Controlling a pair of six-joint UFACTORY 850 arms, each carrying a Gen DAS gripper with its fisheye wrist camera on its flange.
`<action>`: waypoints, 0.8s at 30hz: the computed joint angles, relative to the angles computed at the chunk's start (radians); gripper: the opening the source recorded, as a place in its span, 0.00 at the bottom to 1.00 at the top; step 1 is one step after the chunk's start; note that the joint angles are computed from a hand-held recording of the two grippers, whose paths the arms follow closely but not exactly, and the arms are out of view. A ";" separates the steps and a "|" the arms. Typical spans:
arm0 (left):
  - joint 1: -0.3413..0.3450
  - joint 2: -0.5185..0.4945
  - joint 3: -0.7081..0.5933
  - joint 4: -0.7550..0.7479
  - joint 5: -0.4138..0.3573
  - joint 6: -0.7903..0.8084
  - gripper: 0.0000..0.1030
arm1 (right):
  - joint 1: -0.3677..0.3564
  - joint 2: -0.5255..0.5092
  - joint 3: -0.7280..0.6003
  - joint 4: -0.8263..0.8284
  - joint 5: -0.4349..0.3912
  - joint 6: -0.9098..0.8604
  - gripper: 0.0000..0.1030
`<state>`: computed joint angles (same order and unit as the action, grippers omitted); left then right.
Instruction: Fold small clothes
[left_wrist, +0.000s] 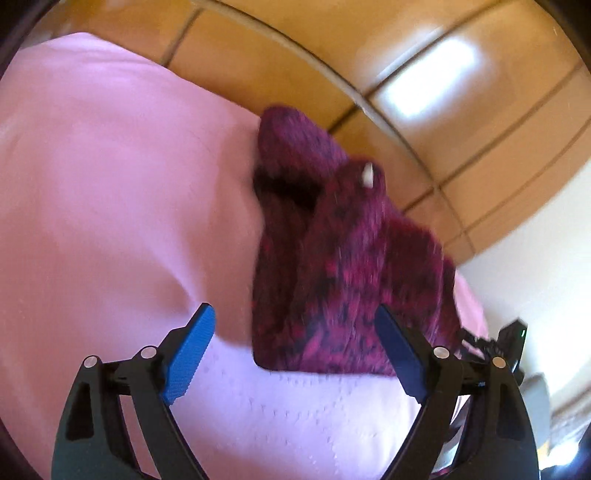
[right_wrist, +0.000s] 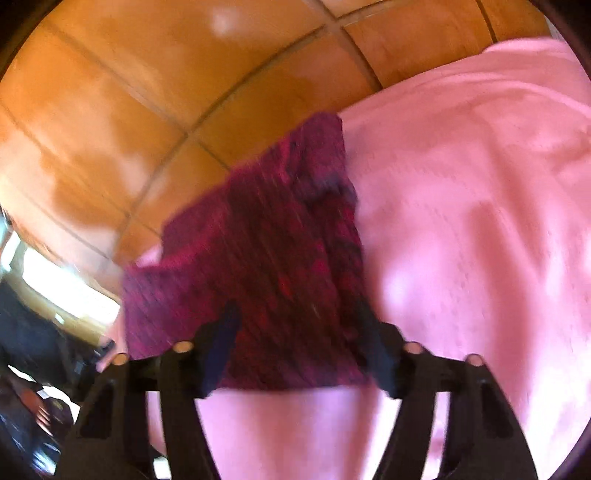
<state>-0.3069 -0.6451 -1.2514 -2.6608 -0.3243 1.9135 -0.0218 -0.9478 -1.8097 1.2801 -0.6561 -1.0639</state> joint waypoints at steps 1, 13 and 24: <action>-0.004 -0.016 -0.019 0.039 0.013 -0.037 0.70 | 0.004 0.005 0.014 0.006 0.019 -0.018 0.48; -0.011 0.050 0.055 0.022 -0.021 -0.064 0.10 | -0.003 0.079 0.094 0.049 0.024 -0.053 0.13; -0.082 0.205 0.275 -0.133 -0.129 0.024 0.10 | -0.058 0.225 0.308 0.131 -0.077 -0.144 0.12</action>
<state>-0.3886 -0.4399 -0.9767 -2.7939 -0.4536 1.9373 -0.0798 -0.7231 -1.5018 1.4106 -0.7327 -1.2083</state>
